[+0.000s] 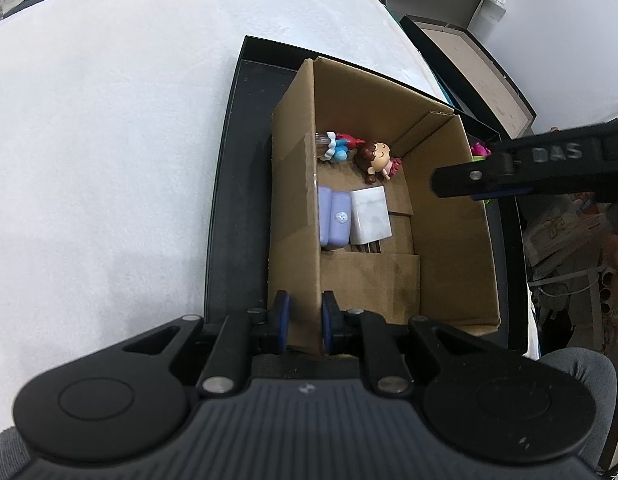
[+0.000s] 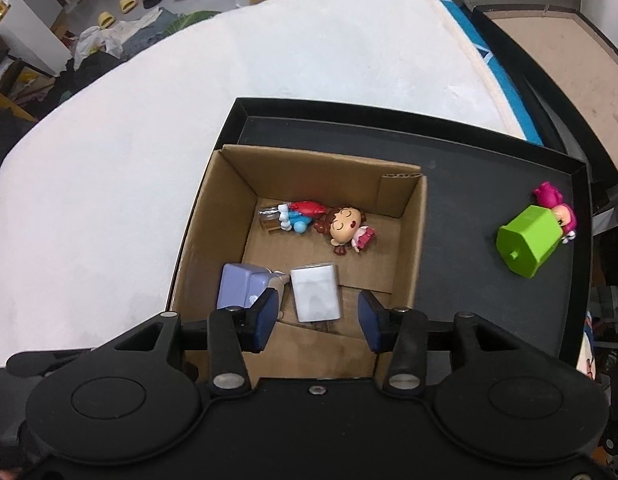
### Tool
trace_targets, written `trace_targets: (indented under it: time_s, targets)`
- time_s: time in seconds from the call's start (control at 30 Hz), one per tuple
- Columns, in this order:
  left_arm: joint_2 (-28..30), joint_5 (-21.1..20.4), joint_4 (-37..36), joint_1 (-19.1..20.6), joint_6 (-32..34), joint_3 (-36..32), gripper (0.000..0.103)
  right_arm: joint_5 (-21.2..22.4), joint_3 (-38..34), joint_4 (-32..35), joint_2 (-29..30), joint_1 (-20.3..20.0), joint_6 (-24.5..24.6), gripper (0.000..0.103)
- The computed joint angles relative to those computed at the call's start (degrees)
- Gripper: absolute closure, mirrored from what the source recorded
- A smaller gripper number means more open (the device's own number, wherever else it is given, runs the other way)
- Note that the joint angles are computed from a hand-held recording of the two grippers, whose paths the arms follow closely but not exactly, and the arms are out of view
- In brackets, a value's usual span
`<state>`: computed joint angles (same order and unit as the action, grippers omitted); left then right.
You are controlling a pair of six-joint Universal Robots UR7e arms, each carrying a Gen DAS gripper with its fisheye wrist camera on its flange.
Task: Organize rigid objects
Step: 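Lower the white plug block into the box and open right gripper, then withdraw right gripper from the box toward the green block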
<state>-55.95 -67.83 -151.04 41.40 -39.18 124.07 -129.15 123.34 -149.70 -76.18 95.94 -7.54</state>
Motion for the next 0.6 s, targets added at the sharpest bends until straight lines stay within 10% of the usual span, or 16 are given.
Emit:
trace_targets:
  time_s: [0.6]
  targets:
    - [0.2, 1.2, 1.6, -0.6, -0.7, -0.6, 0.089, 1.4, 3.5, -1.5, -10.7, -4.1, -4.3, 0.044]
